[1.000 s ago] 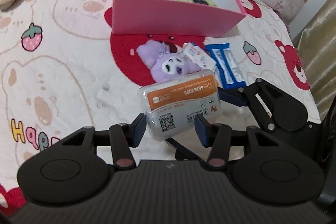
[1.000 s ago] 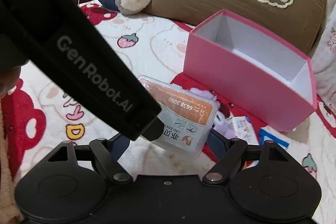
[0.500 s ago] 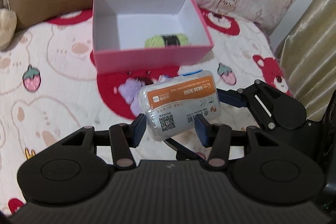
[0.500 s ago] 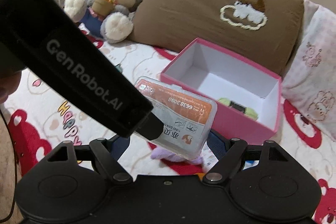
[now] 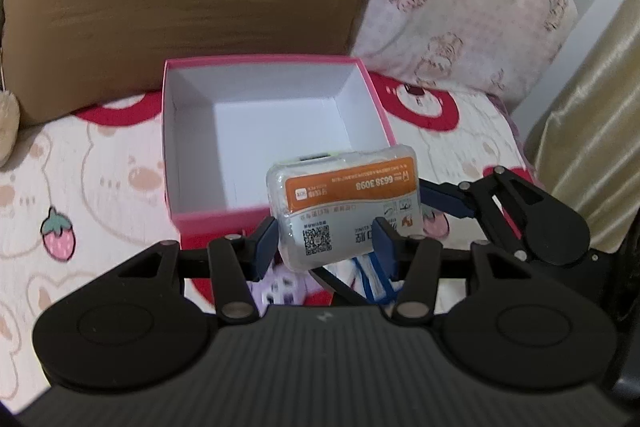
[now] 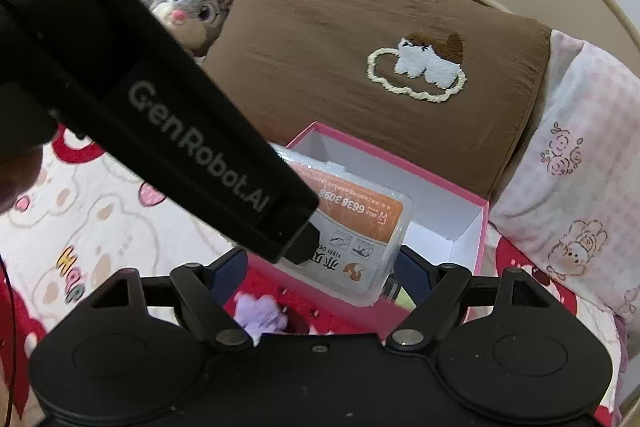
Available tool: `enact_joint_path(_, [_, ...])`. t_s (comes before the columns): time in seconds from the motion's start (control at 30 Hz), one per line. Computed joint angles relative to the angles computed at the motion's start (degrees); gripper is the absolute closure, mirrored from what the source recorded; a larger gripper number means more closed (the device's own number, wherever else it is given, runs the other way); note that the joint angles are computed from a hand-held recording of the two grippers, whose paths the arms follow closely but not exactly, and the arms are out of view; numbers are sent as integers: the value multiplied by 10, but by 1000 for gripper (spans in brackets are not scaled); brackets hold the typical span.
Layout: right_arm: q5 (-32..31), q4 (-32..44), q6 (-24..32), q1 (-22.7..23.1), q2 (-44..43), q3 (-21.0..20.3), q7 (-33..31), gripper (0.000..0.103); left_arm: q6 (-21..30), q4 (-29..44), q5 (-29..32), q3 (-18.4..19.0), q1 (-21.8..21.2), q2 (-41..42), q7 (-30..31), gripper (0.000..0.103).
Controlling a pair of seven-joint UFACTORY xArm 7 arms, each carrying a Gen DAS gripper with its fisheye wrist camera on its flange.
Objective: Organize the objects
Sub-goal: 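Carry the card box with the left tool and lower it into the pink box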
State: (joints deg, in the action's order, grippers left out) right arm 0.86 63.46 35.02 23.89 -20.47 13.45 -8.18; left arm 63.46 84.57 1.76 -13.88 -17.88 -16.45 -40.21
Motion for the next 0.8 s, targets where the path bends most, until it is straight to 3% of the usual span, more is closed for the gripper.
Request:
enact_joint_path(0.43, [24,138,-25,-20,201,-28,-62,20,-105,13,-21,47,23,121,36,53])
enact_joint_path(0.63, [126,206,-27,-46,290,-31,-138,20,-165,32,-7,61,28,194,5,54])
enact_joint_path(0.8, [103,271,9,-49,357,-35,-114,20,-175,60,-35,70,31,249,15,54])
